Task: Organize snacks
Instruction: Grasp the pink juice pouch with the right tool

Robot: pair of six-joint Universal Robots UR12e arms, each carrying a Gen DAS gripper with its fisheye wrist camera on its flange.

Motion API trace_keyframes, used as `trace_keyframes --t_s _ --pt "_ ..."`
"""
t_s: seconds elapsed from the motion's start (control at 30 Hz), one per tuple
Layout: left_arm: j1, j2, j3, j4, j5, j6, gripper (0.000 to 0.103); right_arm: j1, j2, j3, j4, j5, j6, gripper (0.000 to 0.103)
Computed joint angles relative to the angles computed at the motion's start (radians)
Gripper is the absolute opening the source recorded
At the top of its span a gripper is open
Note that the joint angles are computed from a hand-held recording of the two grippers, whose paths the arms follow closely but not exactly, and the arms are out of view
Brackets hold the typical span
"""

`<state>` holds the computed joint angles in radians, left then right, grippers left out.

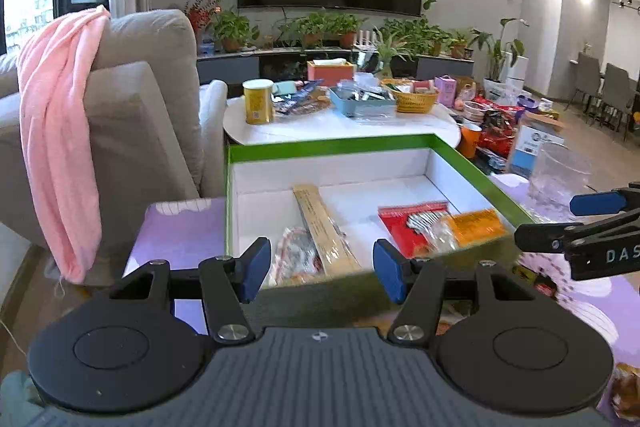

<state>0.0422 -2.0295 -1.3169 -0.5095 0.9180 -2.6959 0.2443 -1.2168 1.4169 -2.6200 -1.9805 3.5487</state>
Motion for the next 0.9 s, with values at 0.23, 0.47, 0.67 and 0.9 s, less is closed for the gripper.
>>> trace_keyframes --t_s 0.23,0.47,0.67,0.9 --pt "0.021 0.048 -0.064 -0.088 0.0 0.069 0.054 0.009 -0.037 0.06 0.013 0.016 0.002 0.053" --pt "0.044 0.088 -0.125 -0.142 0.016 0.065 0.054 0.019 -0.055 0.085 0.039 0.056 0.03 0.053" --pt "0.072 0.121 -0.163 -0.155 0.002 0.064 0.054 0.04 -0.059 0.098 0.016 0.107 -0.065 0.053" --pt "0.103 0.147 -0.194 -0.192 0.009 0.072 0.054 0.065 -0.035 0.084 0.022 0.203 -0.184 0.053"
